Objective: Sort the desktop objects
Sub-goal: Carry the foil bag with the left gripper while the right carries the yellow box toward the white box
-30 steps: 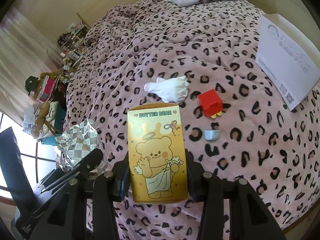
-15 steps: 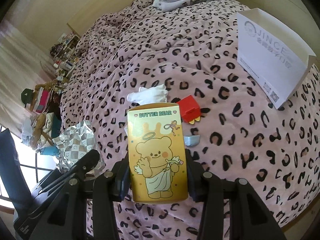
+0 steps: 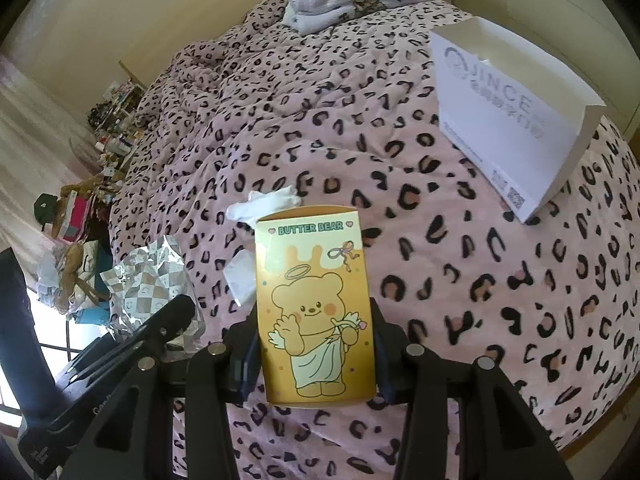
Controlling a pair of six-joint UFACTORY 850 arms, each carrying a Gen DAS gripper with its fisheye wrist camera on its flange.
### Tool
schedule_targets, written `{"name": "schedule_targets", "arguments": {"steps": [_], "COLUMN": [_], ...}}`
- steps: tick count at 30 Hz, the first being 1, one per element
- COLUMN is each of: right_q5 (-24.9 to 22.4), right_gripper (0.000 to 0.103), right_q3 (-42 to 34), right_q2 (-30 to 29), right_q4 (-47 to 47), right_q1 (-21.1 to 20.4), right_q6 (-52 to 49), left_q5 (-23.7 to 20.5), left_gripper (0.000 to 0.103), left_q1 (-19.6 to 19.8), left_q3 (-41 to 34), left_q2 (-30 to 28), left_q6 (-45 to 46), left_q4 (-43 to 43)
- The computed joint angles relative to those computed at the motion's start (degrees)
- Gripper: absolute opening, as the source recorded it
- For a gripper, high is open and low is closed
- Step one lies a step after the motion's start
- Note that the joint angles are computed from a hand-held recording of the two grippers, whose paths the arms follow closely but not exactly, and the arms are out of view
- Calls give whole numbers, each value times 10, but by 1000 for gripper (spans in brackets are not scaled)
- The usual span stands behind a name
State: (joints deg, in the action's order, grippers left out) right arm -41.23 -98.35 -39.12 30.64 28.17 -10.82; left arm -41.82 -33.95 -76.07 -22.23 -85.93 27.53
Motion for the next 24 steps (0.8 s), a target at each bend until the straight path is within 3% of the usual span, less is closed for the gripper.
{"name": "schedule_targets", "arguments": {"steps": [24], "right_q5": [5], "right_gripper": [46], "right_q3": [-9], "right_q2": [-5], "right_q4": [-10], "right_q1": [-48], "right_q6": [13], "left_q5": [-10], "left_gripper": [64], "left_q1": [-3], "left_q3": [-154], "left_q2": [-105], "left_q6": [100], "left_q4": [-35]}}
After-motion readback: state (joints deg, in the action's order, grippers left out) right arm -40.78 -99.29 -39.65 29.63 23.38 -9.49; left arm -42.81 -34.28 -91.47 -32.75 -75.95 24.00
